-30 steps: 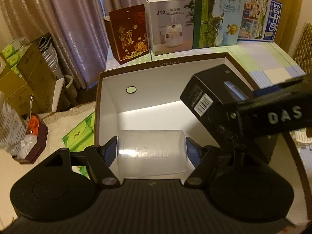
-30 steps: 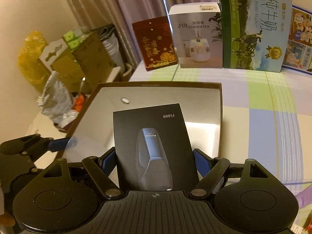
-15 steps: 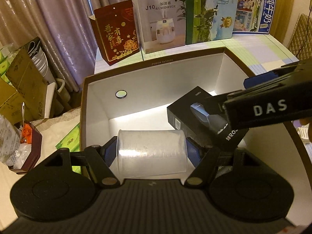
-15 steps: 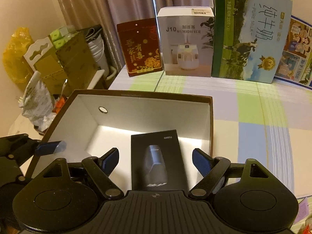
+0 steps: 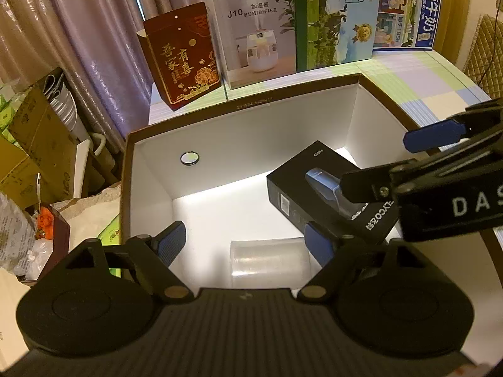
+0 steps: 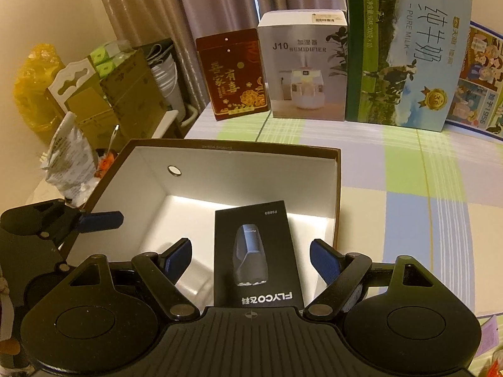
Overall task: Organize objects
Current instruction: 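Lower and release the clear container with the left tool while the right tool releases the FLYCO box inside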
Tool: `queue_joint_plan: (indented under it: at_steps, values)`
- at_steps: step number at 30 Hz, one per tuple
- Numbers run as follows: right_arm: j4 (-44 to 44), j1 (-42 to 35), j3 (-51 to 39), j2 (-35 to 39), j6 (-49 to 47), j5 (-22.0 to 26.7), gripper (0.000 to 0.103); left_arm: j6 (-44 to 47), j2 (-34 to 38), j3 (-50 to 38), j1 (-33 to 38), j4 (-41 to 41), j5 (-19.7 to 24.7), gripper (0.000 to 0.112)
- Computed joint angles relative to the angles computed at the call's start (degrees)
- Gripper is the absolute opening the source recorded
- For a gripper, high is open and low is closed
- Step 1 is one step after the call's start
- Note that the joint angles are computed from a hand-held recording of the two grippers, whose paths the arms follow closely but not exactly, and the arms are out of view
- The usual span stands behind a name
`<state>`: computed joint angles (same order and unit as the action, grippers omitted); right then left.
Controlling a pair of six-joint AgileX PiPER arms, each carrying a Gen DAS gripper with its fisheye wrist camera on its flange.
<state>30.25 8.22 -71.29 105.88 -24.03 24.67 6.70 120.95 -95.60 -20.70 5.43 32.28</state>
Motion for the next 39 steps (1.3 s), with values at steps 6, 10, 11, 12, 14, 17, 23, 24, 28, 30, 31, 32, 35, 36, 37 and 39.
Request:
queue_joint_plan:
  at_steps: [6,10,11,12,14,17,23,24,28,30,31,32,35,36,37,39]
  values:
    - [4.05,-0.92,1.83,-1.56,-4.44,0.75,0.080,1.01,-2.63,2.27,0.89,-1.85,-0.51,0.080]
    - [7.40,-1.55,3.76,-3.25,-7.72,1.32,0.080,0.51,-4.72,4.23,1.43,-2.73,-0.25,0.080]
    - [8.53,-1.72,4.40,-3.78,-8.87,1.40,0.080,0.53,-5.36,4.96,1.59,-3.06,-0.36,0.080]
    - [9.71,-1.88,5.17,-4.47,-10.07,1.46,0.080,0.36,-6.05,5.75,1.71,-3.25,-0.44,0.080]
    - [11.85,-2.19,6.59,-5.89,-12.21,1.74,0.080,-0.26,-7.55,7.34,1.90,-3.53,-0.37,0.080]
    - [13.52,-2.37,8.26,-7.87,-13.59,2.01,0.080,-1.58,-9.68,9.24,2.16,-4.05,0.31,0.080]
    - [16.04,-2.82,11.61,-12.25,-15.74,3.20,0.080,-5.08,-14.47,13.32,2.37,-4.81,1.47,0.080]
    - [16.27,-2.86,12.12,-12.95,-15.95,3.29,0.081,-6.00,-15.47,14.15,2.25,-4.51,1.60,0.080]
    - [17.44,-3.41,14.66,-16.10,-17.16,3.92,0.083,-8.91,-19.28,17.35,1.70,-3.68,1.94,0.080]
    - [17.89,-3.71,16.17,-17.92,-17.69,4.19,0.084,-10.90,-20.95,18.55,1.16,-2.64,2.47,0.080]
    - [18.17,-3.92,16.88,-18.73,-18.03,4.43,0.085,-11.72,-21.72,19.05,0.87,-2.29,2.82,0.080]
    - [18.12,-4.12,17.52,-19.57,-18.00,4.82,0.085,-12.29,-22.57,19.64,0.63,-2.17,3.26,0.080]
    - [18.47,-4.90,19.52,-22.06,-18.59,5.82,0.086,-14.55,-25.23,21.80,-0.45,-1.28,3.81,0.080]
    - [18.48,-5.15,20.07,-22.85,-18.71,6.10,0.086,-15.35,-26.11,22.59,-0.91,-0.77,3.75,0.081]
    - [18.55,-5.42,20.59,-23.66,-18.88,6.51,0.086,-16.12,-26.78,23.10,-1.34,-0.31,3.86,0.081]
    - [19.05,-6.12,21.75,-25.20,-19.63,7.22,0.087,-18.00,-28.40,24.39,-2.23,0.67,4.09,0.081]
